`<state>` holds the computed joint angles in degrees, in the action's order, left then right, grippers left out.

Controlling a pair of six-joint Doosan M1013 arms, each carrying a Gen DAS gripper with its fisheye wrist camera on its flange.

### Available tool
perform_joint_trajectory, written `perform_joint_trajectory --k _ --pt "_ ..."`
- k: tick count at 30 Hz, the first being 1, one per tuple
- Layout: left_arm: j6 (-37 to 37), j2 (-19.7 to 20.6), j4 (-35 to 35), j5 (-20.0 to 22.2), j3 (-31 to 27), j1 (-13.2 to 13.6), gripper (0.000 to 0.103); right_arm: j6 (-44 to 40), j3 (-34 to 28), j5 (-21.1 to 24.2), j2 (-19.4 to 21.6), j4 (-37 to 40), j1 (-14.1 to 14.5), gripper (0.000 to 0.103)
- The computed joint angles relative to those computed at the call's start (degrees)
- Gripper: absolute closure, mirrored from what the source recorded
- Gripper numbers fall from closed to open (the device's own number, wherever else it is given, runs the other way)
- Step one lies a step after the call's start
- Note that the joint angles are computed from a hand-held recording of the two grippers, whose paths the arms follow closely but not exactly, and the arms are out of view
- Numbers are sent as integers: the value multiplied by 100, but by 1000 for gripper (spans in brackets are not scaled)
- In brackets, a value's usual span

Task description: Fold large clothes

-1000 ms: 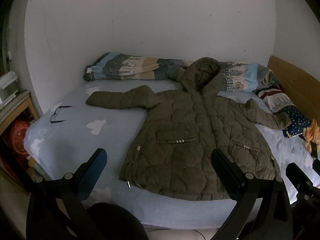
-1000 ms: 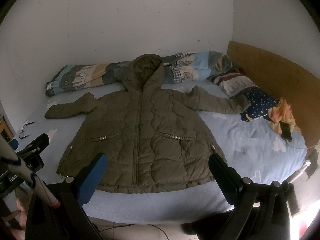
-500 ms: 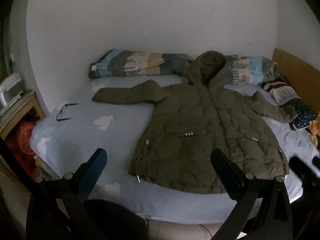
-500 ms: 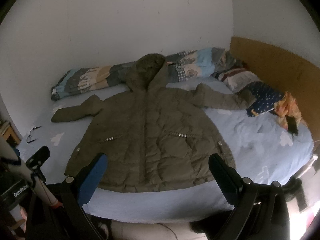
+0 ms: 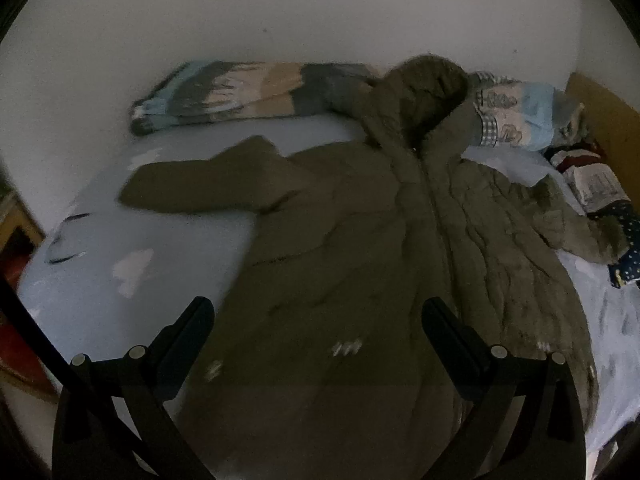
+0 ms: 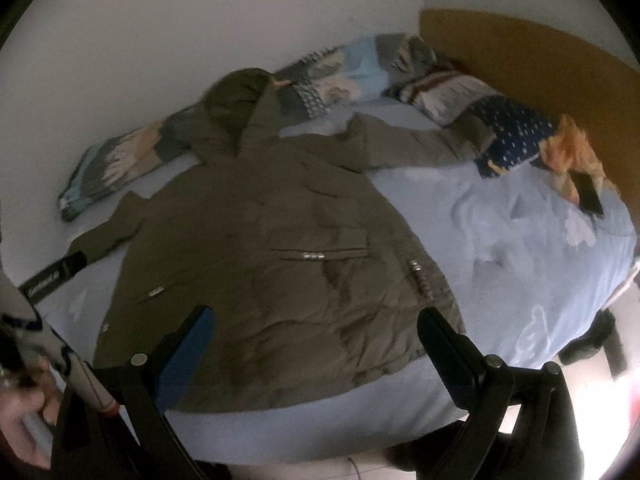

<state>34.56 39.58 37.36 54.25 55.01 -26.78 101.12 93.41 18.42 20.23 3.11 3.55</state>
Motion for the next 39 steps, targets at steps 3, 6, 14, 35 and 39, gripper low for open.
perform_joint_trajectory --k 3,6,14,35,39 --pt "-65 391 333 -54 -299 16 0 7 -286 228 239 158 -110 0" --pt "288 730 -535 257 -853 145 0 -191 -565 436 471 442 -228 0" --pt "765 1156 -597 692 -1682 166 0 172 -1528 642 1124 522 -696 0" --pt "1346 1543 -817 1191 -2286 248 0 1404 -6027 2636 3826 1316 -1977 55" --pt "1463 1559 -732 1177 -2276 214 0 1546 -6783 2881 4263 1187 -2056 56"
